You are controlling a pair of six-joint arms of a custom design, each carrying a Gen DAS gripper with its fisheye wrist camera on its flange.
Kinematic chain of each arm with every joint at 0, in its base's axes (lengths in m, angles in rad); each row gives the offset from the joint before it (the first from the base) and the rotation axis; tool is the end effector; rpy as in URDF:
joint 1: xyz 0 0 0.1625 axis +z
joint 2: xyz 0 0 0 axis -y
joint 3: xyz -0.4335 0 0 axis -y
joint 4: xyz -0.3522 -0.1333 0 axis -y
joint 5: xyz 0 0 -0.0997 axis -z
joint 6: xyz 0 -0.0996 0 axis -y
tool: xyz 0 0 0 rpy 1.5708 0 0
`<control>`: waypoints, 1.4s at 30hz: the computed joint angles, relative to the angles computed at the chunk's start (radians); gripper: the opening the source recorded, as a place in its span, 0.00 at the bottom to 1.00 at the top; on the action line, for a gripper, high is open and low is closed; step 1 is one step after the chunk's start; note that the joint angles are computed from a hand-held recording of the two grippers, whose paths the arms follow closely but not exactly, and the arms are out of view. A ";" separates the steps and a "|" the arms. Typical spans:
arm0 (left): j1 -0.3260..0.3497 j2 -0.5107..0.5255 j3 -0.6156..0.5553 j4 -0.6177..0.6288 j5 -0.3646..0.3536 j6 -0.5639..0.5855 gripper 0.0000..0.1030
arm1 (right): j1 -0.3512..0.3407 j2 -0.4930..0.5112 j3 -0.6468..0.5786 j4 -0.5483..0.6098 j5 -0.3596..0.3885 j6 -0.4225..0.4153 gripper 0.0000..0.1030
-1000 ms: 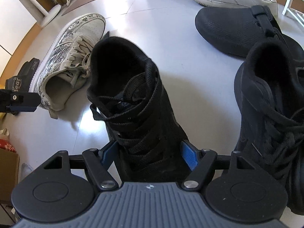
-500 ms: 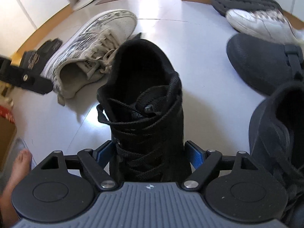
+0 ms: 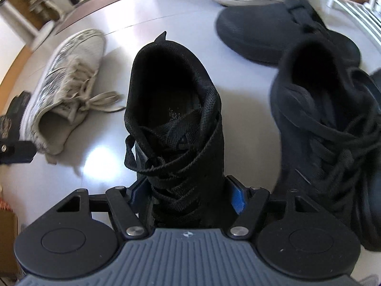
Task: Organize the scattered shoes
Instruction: 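Set the sneaker beside the first black sneaker and open the right tool, then move the left tool toward the white patterned sneaker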
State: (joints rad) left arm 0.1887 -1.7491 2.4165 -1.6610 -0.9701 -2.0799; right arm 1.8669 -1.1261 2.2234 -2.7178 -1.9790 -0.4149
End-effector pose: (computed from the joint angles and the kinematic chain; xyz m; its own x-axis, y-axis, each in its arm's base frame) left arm -0.1987 -0.2310 0.2479 -0.7910 -0.5604 -0.2456 -0.2718 0.6814 -0.6795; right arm 0.2213 -0.4042 0.1540 -0.6912 -0.6129 0.3829 -0.6229 0.7739 0.1143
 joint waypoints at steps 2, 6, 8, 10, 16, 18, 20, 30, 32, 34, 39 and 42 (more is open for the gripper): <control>0.000 0.001 -0.001 0.001 -0.001 0.001 0.72 | -0.001 -0.002 0.004 -0.010 -0.010 0.011 0.71; 0.000 0.003 -0.002 0.005 -0.004 -0.004 0.72 | -0.006 -0.003 0.005 -0.020 -0.017 0.024 0.71; -0.001 0.003 -0.002 0.004 -0.005 -0.005 0.72 | -0.006 -0.001 0.005 -0.031 -0.023 0.028 0.70; -0.004 0.000 0.000 0.005 -0.005 -0.012 0.72 | -0.007 0.000 0.005 -0.046 -0.033 0.037 0.70; -0.008 -0.008 -0.002 0.029 -0.005 -0.025 0.72 | -0.009 -0.002 0.001 -0.065 -0.063 0.118 0.68; -0.008 -0.008 -0.004 0.035 -0.005 -0.030 0.72 | -0.012 -0.003 -0.002 -0.059 -0.062 0.130 0.68; -0.009 -0.009 -0.006 0.041 -0.002 -0.033 0.72 | -0.014 -0.004 -0.007 -0.050 -0.059 0.141 0.69; 0.003 -0.004 -0.040 0.131 0.009 -0.048 0.73 | -0.002 -0.039 -0.017 0.008 -0.038 0.134 0.72; 0.003 -0.003 -0.048 0.153 0.012 -0.057 0.73 | 0.000 -0.047 -0.011 0.003 -0.033 0.116 0.72; 0.004 -0.003 -0.054 0.170 0.015 -0.068 0.73 | 0.000 -0.043 -0.006 -0.003 -0.034 0.089 0.72; 0.007 0.000 -0.053 0.164 0.009 -0.055 0.73 | -0.022 -0.040 -0.003 -0.005 -0.029 0.075 0.68; 0.007 -0.002 -0.066 0.199 0.011 -0.058 0.73 | -0.026 -0.046 0.008 -0.023 -0.027 0.079 0.61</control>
State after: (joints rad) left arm 0.1960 -1.7513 2.3504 -1.4620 -0.9590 -2.1383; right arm 1.8404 -1.1723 2.2310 -2.7413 -2.0059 -0.3360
